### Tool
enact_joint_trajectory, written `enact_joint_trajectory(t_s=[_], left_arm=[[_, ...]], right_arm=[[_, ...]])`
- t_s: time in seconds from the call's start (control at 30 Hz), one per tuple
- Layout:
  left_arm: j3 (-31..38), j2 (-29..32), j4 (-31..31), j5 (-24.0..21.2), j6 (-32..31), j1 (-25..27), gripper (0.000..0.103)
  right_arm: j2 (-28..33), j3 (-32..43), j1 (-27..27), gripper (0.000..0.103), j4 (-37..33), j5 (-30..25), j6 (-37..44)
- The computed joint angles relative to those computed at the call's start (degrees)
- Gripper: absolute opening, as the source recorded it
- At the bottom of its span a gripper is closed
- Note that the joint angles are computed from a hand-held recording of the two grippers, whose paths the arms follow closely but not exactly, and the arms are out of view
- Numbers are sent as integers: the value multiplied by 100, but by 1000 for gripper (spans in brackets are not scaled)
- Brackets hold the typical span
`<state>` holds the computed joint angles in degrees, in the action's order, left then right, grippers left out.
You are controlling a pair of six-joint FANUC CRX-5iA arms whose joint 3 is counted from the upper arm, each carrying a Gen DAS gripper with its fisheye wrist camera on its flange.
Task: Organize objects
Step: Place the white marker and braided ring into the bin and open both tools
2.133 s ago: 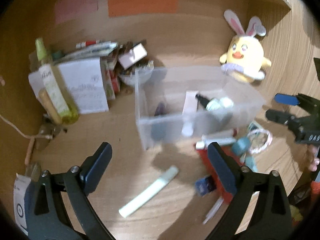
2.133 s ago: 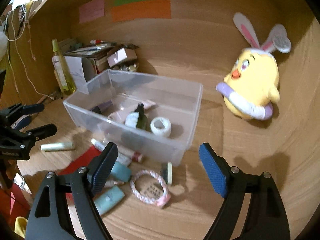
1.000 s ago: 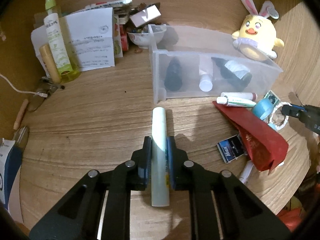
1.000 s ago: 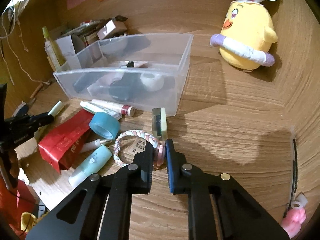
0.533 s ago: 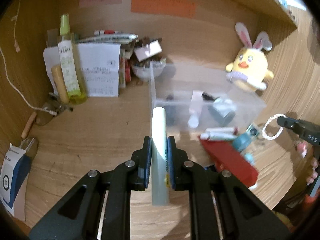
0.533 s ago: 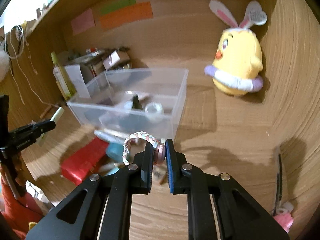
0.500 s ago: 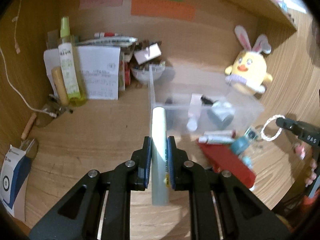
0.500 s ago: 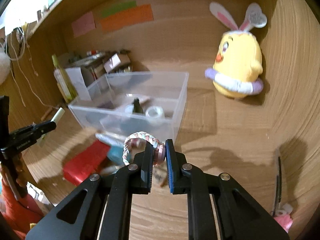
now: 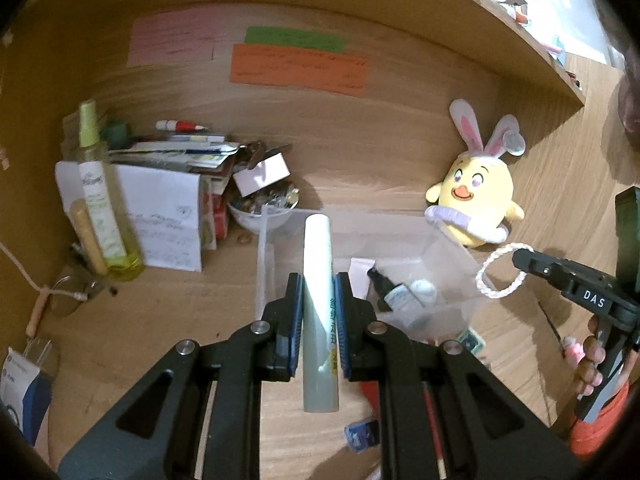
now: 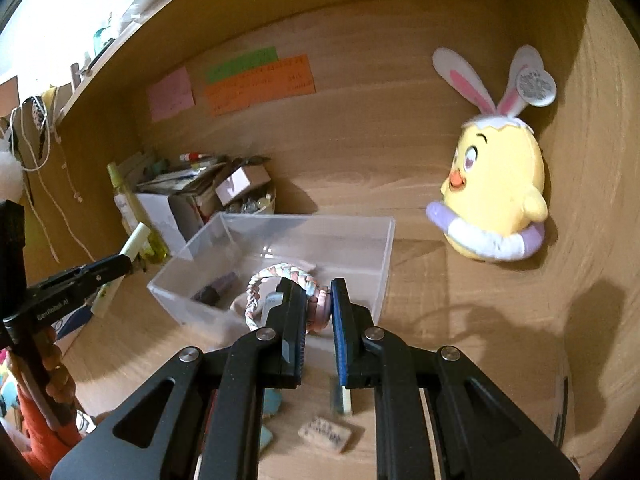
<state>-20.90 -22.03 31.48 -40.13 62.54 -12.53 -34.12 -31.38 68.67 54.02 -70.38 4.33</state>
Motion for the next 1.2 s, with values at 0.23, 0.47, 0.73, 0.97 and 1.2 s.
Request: enact_joint_trajectory(t_s=[0.23, 0.47, 0.73, 0.97, 1.2], left_arm=[[543, 502, -194, 51, 249, -239, 15], [1152, 1081, -614, -115, 579, -502, 15], [1658, 1722, -1072, -549, 881, -718, 15], [1895, 2057, -1380, -815, 1110, -793, 15], [1867, 2069, -1351, -887, 1065, -772, 15]], right_arm=[[233, 222, -580, 11, -173, 576, 351], [600, 474, -984, 11, -682, 934, 811], [941, 679, -1305, 11, -1445, 1083, 1460], [1198, 867, -1509, 11, -1925, 982, 1890], [1311, 971, -1511, 19, -2008, 761, 2066]])
